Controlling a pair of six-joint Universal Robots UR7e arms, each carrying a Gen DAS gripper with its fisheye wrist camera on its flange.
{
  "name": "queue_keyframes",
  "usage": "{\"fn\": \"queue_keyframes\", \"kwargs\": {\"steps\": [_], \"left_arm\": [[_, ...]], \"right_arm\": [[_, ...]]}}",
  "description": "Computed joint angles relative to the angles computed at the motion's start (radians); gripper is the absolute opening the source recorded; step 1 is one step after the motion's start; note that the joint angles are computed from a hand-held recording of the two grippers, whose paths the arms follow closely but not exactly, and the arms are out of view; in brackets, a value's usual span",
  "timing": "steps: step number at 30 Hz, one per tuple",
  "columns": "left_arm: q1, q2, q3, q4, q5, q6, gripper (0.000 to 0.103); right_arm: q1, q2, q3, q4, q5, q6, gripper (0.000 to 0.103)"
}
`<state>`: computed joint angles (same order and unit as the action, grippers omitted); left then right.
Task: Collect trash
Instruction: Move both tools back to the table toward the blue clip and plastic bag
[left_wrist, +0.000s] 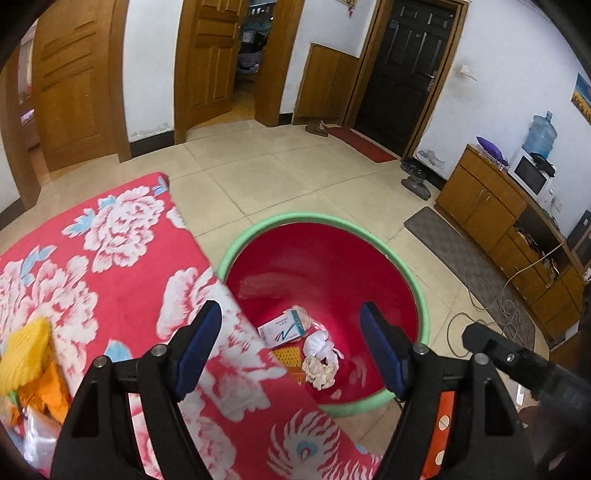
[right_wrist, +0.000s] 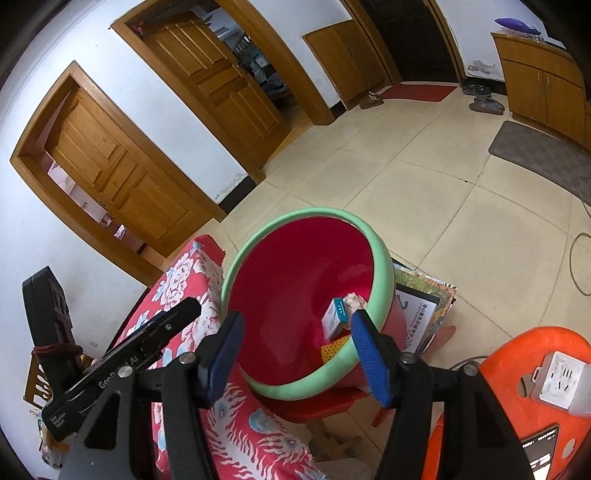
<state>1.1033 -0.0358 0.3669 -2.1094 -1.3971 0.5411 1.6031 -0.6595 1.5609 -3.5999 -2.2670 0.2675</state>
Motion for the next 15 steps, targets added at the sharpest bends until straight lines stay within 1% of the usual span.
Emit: {"fn": "queue_keyframes", "kwargs": {"steps": [3,6,9,12,15], "left_arm": [[0.004,-0.041,0.058,-0.019,0.007,-0.016,0.076],[0.007,-0.092,0.136,-0.060,0.008,-0.028,0.076],[0.010,-0.153,0.227,-0.106,0.026,-0.032,0.076],[0.014,-0.211,0.312,-0.160,0.042,-0.031,0.076],[0.023,-0.258,0.373,-0.194,0.048,-0.034,0.077]], "right_arm": [[0.008,-0.004,0.007,-0.007,0.005,0.001,0.067],[0.023,-0.005,0.015,-0.028,0.004,-0.014,0.068],[0.040,-0.001,0.017,-0.042,0.002,-0.024,0.069],[0.057,0.008,0.021,-0.059,0.005,-0.031,0.072],[0.077,0.025,0.011,-0.062,0.002,-0.045,0.073]]}}
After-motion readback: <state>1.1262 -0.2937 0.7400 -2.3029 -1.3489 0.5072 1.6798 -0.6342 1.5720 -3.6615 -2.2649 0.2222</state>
